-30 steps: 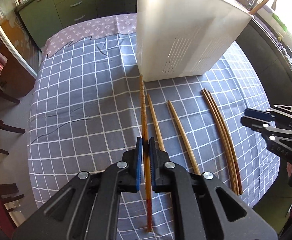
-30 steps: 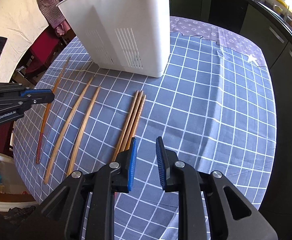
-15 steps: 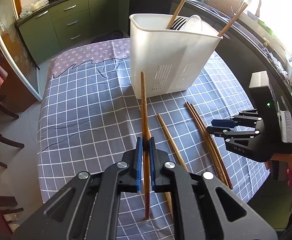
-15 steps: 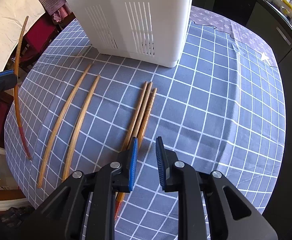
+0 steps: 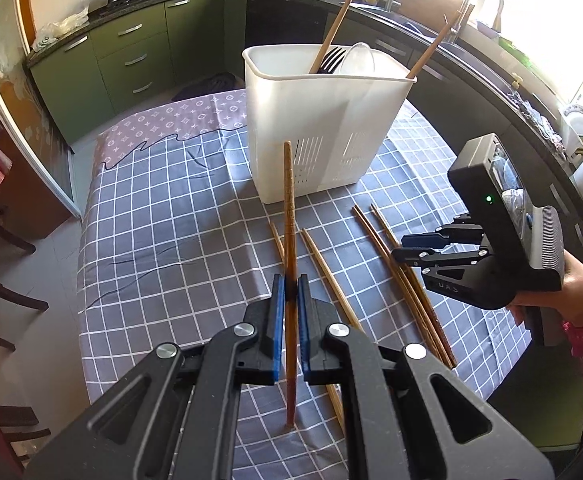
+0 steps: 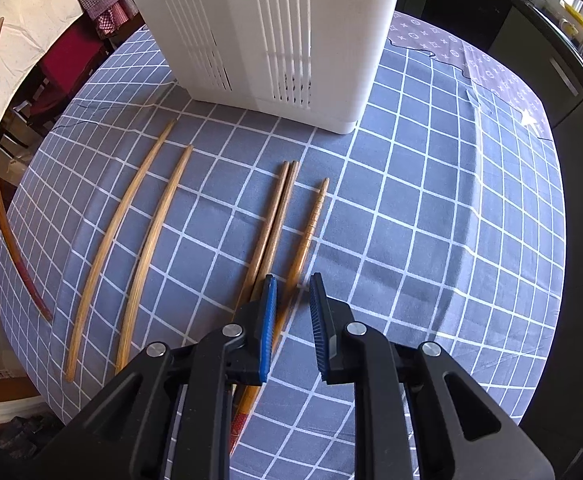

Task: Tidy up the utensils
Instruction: 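Grasp another wooden chopstick with the left tool while the right tool grasps one too, then carry the upright chopstick to the caddy with the left tool while the right tool carries its own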

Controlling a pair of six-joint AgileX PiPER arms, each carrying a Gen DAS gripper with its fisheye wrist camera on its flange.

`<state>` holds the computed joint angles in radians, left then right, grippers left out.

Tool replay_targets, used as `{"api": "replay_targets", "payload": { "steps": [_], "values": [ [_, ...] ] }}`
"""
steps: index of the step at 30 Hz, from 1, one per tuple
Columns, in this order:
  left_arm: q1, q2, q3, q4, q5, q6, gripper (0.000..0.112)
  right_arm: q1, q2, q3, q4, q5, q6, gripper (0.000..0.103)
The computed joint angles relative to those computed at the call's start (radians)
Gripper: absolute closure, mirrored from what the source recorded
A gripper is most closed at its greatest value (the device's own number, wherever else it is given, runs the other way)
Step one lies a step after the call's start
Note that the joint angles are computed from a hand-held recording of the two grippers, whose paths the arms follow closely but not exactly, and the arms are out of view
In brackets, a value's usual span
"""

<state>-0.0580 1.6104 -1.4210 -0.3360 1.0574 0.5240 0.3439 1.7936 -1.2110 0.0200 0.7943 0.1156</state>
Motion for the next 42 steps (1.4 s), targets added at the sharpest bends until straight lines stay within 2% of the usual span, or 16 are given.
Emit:
{"api": "replay_targets", "payload": {
  "steps": [5,9,14,24,29,42],
  "values": [
    [0.004,-0.01,0.008,-0.003,0.0,0.009,0.105,-0.001,0.005,0.002,0.015,-0.03,0.009,0.096],
    [0.011,-0.021,0.013,-0.007,0.001,0.018,0.105,-0.021,-0.053,0.041,0.06,-0.068,-0.027,0.096],
    [0.018,-0.035,0.019,-0.014,0.001,0.032,0.105,-0.041,-0.194,0.102,0.106,-0.091,-0.067,0.096],
    [0.05,-0.074,0.039,-0.041,0.009,0.074,0.105,-0.102,-0.491,0.213,0.152,-0.068,-0.127,0.096],
    [0.069,-0.091,0.042,-0.048,0.018,0.089,0.106,-0.132,-0.593,0.273,0.168,-0.059,-0.154,0.096],
    [0.081,-0.116,0.039,-0.045,0.028,0.098,0.106,-0.174,-0.668,0.312,0.219,-0.051,-0.206,0.096]
  ]
}}
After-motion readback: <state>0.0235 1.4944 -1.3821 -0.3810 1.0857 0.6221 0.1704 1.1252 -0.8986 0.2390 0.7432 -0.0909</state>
